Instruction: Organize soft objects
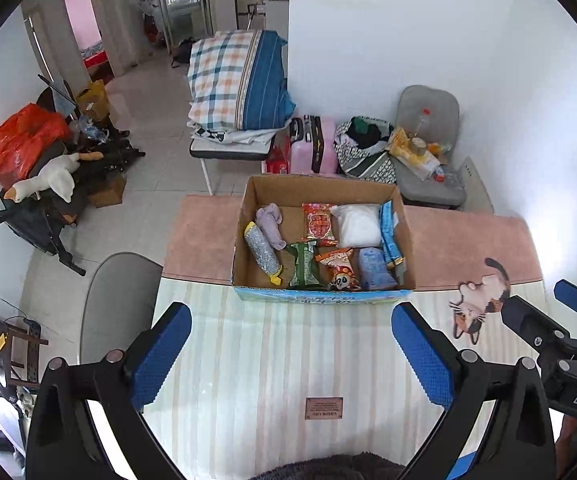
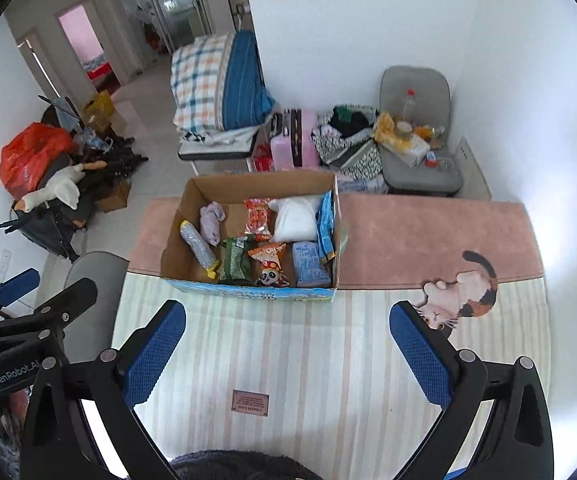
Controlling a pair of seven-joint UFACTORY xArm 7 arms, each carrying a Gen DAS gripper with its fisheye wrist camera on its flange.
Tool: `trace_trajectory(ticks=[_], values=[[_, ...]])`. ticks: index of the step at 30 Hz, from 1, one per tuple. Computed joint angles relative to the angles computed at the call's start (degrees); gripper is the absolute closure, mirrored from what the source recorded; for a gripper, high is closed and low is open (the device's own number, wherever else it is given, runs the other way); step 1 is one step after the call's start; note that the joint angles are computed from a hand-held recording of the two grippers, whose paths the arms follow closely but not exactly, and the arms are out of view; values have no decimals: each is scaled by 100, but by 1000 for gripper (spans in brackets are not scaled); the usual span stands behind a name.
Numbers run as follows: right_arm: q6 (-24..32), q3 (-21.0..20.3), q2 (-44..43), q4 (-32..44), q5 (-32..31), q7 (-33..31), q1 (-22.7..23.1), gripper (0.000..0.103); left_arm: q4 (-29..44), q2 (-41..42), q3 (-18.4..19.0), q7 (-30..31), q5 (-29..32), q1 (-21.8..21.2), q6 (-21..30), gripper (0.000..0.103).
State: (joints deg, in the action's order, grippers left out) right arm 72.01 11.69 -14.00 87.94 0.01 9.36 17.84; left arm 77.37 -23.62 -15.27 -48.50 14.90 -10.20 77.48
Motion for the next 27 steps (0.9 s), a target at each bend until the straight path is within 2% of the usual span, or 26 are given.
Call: trace_trajectory(ticks=[4, 11, 19, 27], values=[[108, 19, -429, -70, 0, -50, 20, 0, 167, -181, -140, -60, 19, -39, 226, 0], [313, 102, -854, -57, 69, -162, -10, 0, 263, -378, -329, -104, 80, -28, 342, 0], [135, 324, -1006, -72, -334, 34, -206, 0, 293, -439, -520, -227, 351, 85, 388, 0], [86, 398, -958, 125, -520, 126, -273, 0, 296, -465, -546, -257, 394, 113, 360, 0]])
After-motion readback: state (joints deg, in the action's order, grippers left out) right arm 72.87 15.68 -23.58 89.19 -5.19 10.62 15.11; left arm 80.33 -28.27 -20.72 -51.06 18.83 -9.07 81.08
